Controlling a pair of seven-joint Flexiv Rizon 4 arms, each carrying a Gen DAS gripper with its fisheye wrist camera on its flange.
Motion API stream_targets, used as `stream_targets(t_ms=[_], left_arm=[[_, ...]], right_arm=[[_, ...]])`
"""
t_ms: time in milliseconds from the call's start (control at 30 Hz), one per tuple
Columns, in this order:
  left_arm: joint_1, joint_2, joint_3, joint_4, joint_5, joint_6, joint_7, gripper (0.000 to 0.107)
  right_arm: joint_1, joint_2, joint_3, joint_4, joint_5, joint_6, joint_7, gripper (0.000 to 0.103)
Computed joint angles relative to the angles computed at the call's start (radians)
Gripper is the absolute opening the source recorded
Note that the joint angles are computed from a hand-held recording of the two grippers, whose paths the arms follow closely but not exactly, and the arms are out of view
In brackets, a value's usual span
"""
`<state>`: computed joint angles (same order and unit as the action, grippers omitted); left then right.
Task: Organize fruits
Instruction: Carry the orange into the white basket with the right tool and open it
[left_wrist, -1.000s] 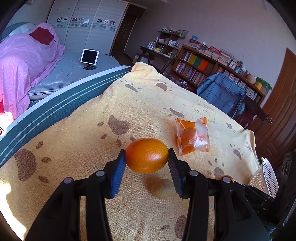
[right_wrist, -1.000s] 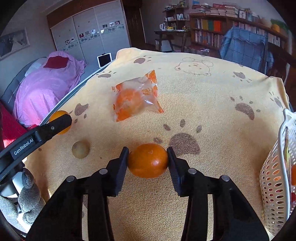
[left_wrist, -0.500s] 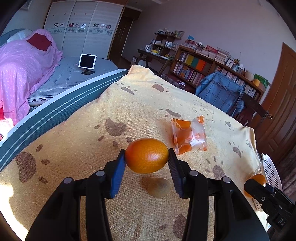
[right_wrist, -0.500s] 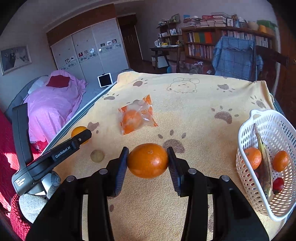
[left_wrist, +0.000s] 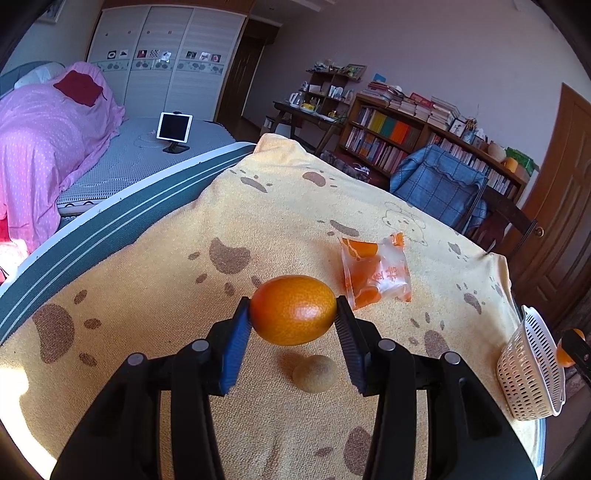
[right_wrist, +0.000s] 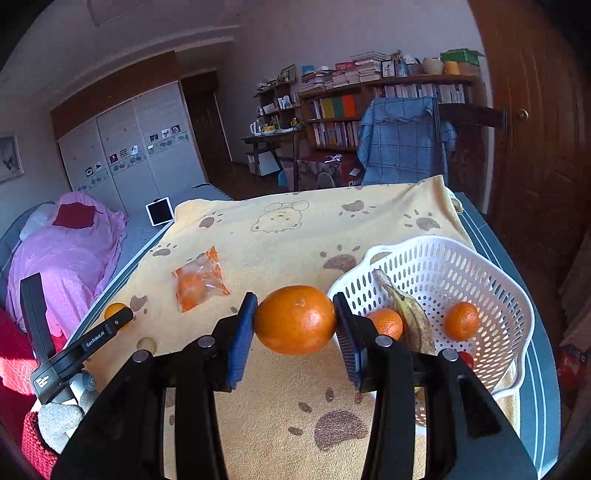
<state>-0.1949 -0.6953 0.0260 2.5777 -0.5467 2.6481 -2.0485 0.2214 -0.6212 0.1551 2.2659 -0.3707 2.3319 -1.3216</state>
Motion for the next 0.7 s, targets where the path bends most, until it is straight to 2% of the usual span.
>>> stream_targets(t_ms=[233, 400, 700], left_arm=[[-0.010, 0.002, 0.002, 0.003, -0.011, 0.016, 0.000, 0.046], [-0.038, 0.001, -0.001, -0.001, -0.069, 0.003, 0.028, 0.046], [-0.090, 0.012, -0.007, -0.005, -0.170, -0.014, 0.076, 0.046]], right_arm=[[0.032, -0.012, -0.060, -0.033, 0.152, -0.008, -0.013, 0.043], [0.042, -0.029, -0.087, -0.054, 0.231, -0.029, -0.011, 0.043], [0.024, -0.068, -0.090, -0.074, 0.238, -0.064, -0.022, 0.044]])
